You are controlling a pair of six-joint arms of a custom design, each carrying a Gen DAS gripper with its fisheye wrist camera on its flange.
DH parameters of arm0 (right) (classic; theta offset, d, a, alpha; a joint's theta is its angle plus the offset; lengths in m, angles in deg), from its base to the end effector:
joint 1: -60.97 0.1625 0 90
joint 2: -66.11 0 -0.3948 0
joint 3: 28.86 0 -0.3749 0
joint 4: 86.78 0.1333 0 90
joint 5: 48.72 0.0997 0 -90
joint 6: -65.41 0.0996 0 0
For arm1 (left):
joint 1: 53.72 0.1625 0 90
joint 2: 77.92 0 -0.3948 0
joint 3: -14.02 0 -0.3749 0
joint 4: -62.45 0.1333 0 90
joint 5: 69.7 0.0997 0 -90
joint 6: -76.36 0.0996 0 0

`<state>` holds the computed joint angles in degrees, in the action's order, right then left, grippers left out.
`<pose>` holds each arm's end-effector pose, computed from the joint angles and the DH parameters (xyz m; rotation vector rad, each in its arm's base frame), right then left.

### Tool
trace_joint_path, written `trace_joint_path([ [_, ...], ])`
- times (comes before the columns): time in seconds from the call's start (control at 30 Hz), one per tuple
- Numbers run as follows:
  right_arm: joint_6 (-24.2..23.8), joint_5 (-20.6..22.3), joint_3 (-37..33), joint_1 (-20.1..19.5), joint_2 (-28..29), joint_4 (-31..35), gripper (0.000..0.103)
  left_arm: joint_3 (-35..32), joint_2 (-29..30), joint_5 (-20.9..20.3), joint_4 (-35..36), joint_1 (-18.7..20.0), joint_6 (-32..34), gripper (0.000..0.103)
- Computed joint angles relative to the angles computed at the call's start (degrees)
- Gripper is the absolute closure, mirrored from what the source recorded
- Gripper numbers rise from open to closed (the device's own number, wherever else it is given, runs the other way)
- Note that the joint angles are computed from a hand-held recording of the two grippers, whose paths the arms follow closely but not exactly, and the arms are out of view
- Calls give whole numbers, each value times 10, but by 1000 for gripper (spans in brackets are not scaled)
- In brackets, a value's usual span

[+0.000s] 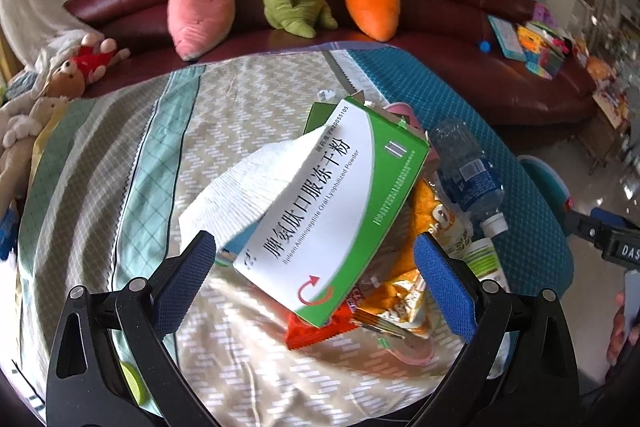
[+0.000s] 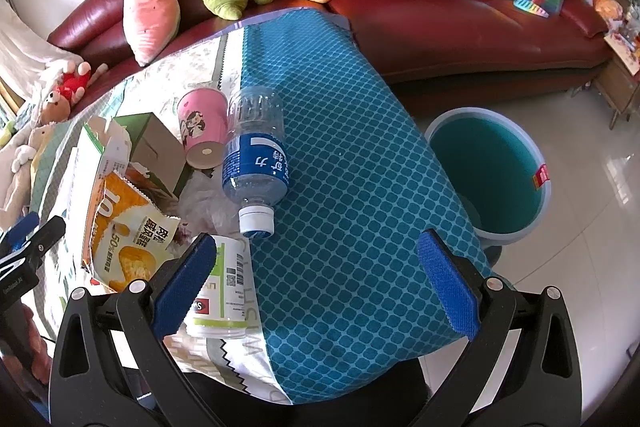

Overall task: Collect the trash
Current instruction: 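Grasp the medicine box with the left tool while the right tool grasps the water bottle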

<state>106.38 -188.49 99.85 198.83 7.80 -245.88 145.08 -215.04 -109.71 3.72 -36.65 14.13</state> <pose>0.3583 -0.2470 0.0787 0.1567 -2.3935 0.7592 -0.0785 -0.2433 0.3703 0.4536 2.2697 -0.7958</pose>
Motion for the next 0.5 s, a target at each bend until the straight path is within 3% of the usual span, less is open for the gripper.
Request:
trace_joint_path([
  [0.23,-4,0,-6,-4,4,-3,6,8,12,-25,-149,97,236,4],
  [0.33,-2,6,-7,-8,7,-2,6,10,26,-42,-227,148,317,4],
  [0.5,-8,10,-10,-13,12,-4,6,9,58,-75,-312,196,412,4],
])
